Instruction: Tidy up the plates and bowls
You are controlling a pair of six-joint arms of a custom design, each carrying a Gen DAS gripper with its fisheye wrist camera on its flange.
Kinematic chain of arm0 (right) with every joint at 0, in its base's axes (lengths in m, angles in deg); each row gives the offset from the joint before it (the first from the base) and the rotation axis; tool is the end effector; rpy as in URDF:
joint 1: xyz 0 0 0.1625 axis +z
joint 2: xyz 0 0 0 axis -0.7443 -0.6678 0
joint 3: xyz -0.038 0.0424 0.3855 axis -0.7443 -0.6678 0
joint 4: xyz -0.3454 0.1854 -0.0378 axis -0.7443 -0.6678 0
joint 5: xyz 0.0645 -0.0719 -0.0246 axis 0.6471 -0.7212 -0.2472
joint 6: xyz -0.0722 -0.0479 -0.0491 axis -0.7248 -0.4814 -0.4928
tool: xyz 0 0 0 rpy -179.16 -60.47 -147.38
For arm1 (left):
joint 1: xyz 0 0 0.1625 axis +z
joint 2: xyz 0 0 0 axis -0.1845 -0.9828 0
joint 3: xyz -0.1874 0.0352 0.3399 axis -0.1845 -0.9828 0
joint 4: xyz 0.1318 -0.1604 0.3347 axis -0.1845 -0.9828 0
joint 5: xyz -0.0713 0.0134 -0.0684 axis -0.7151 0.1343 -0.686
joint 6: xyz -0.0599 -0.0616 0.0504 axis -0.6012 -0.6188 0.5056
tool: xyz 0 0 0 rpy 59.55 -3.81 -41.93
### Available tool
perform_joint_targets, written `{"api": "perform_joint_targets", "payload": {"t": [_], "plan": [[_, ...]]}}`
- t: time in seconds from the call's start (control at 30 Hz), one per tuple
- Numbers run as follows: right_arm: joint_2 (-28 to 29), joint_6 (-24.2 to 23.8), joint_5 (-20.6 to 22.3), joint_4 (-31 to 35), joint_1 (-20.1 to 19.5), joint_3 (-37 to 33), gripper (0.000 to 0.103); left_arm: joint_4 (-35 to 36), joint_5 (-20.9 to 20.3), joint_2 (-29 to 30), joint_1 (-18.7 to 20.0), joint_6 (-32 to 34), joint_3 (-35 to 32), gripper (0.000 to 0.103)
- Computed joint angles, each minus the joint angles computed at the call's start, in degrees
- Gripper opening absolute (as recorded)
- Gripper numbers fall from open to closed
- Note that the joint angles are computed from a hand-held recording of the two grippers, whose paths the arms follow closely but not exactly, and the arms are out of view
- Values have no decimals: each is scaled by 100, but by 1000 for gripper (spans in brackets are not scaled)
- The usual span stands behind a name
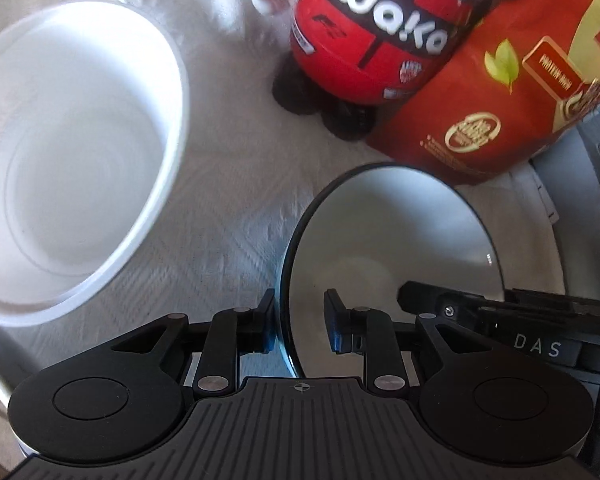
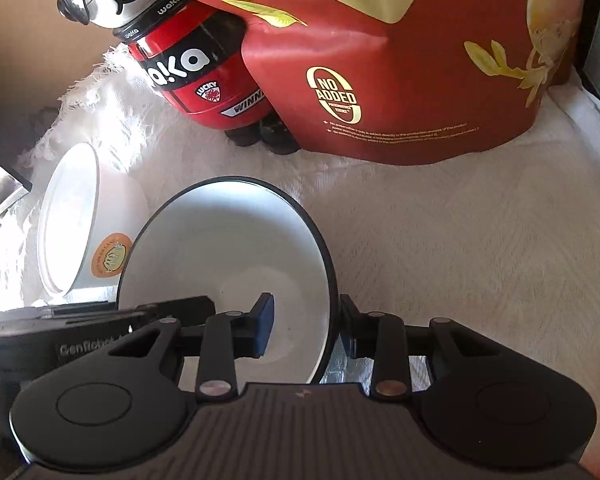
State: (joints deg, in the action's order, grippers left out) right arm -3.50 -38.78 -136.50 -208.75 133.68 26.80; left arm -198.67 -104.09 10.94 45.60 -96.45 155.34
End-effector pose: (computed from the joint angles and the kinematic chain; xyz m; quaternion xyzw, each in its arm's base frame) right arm 0.0684 -0.4898 0.3137 0.1238 -0.9681 0.1345 0.1715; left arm -0.3599 -0.4751 0.0690 0.0274 0.9616 -0.1572 0.2231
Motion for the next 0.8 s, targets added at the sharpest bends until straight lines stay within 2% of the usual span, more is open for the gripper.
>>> {"api": "perform_joint_targets", "payload": {"t": [0.23, 0.33, 0.5, 0.7, 0.8], "plan": [[28, 31, 450, 307, -291, -63, 39, -214, -105, -13, 100, 170, 32, 27], [20, -6, 440, 274, -271, -31, 43, -196, -125, 16, 88, 199, -4, 33], [36, 39, 322, 167, -178, 16, 45, 178, -227, 88, 136, 109, -274, 33], [-167, 49, 204, -142, 30, 187, 44, -115, -182, -243, -104, 333, -69, 33], [-487, 320, 303, -172, 145, 285, 44, 20, -50, -495, -382, 220, -48, 33]]}}
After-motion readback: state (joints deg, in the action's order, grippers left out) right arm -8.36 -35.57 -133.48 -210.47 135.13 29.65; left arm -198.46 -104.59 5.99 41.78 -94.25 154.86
